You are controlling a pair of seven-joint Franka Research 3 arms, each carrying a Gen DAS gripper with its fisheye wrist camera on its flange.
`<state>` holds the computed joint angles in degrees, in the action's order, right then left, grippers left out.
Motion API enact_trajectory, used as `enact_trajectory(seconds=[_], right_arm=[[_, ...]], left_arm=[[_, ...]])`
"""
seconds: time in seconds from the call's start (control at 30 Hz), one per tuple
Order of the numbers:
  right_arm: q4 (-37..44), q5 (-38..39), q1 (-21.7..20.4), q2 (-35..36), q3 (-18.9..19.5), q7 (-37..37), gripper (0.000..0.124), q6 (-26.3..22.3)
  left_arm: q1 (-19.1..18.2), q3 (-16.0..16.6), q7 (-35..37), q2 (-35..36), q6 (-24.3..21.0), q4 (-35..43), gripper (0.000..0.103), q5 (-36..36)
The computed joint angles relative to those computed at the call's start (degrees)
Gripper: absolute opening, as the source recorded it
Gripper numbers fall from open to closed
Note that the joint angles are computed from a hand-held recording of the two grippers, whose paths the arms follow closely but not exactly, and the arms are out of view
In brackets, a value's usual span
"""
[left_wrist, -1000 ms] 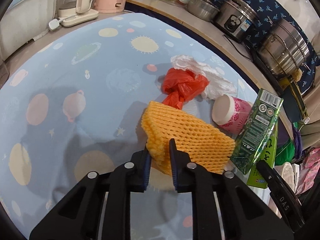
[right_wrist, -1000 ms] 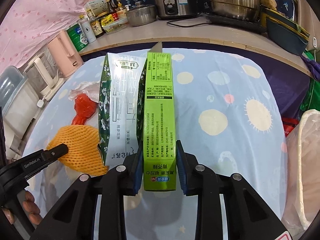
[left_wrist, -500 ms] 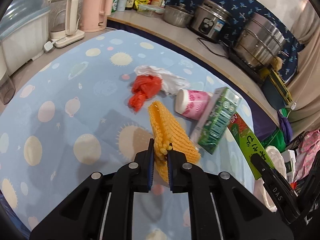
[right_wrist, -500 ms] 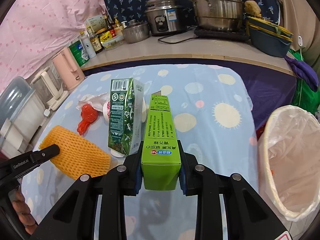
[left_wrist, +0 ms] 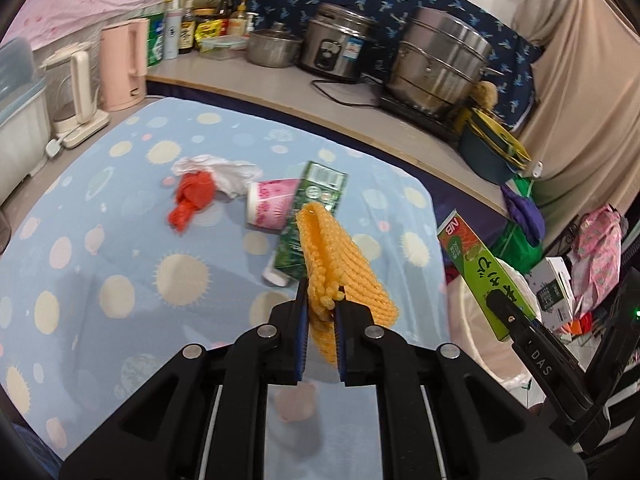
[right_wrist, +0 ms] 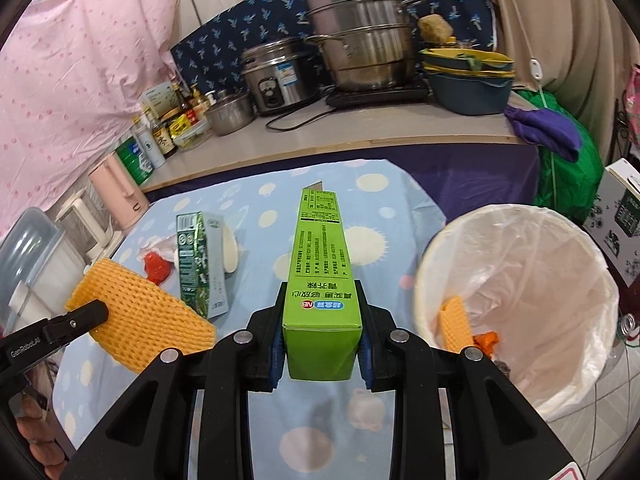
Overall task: Collect trash
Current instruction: 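Lift and carry the foam net and green box over the bin with both tools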
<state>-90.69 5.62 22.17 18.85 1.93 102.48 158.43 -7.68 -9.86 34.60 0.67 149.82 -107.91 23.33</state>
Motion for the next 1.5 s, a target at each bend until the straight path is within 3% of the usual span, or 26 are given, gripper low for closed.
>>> enact_trajectory(seconds=[0.73,1.5], right_arm=[[-14.87,-4.22,-6.14,-9.16,-3.71,8.82,0.027,5.75],[-18.3,-0.25,-10.07,-9.44,-3.25,8.2,0.027,6.28]], left_arm=[[-9.44,-1.95,10.85,16.31,-4.12,22.73,0.011,-0.09],[-17.57,-0.21,19.76,33.14,-13.75,46.62,0.011,-2.82]])
